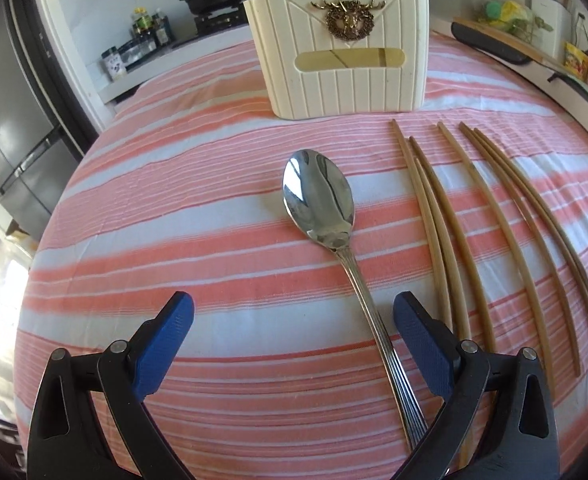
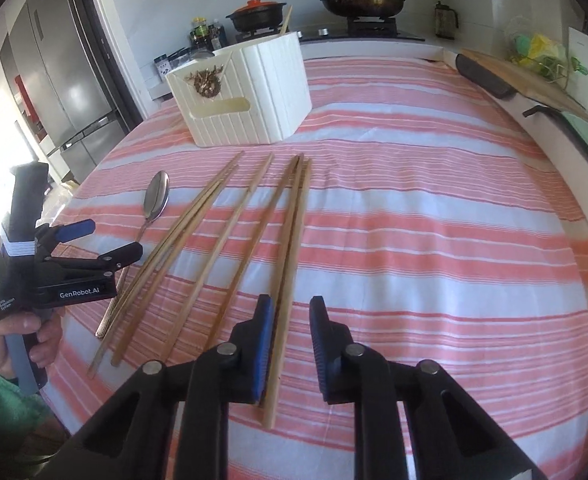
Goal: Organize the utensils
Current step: 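Grasp another wooden chopstick with the right tool, then grasp the second steel spoon with the left tool while the right tool lifts its chopstick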
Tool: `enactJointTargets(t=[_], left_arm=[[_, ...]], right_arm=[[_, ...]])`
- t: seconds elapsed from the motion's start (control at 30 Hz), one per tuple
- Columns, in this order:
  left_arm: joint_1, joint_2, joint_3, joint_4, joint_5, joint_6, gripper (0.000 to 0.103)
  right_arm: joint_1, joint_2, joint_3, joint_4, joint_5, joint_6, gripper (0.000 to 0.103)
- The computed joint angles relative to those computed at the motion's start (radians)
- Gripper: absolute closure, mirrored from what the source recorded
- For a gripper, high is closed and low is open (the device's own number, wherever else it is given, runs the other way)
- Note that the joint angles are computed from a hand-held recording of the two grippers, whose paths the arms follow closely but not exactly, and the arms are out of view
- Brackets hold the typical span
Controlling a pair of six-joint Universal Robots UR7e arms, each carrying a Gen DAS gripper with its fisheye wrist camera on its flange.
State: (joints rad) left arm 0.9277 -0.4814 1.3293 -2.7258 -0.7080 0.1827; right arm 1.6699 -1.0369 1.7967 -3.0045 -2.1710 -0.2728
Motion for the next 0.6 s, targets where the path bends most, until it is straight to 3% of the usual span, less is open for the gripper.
enactJointTargets(t=[0.17,0.23,0.4,0.6], left_arm=[[0.011,-0.012,-0.002,0.025,-0.007,-0.025,0.000],[0.017,-0.020,-0.001,0.032,-0.010,-0.029,0.000],[0.026,-0.028,-0.009,0.057,-0.005,-0.029,0.000],[0.031,-0.016,-0.054,0.121,-0.049,0.034,0.000]], right_arm=[[0.006,0.033,-0.049,0.088,-0.084,0.006,0.094],[-0.003,0.017,-0.045,0.104,-0.071,0.032,0.098],[0.009,0.018,-0.048,0.131,-0.124,-0.005,0.098],[0.021,0.049,-0.091,0.163,-0.174,-0.075,0.092]])
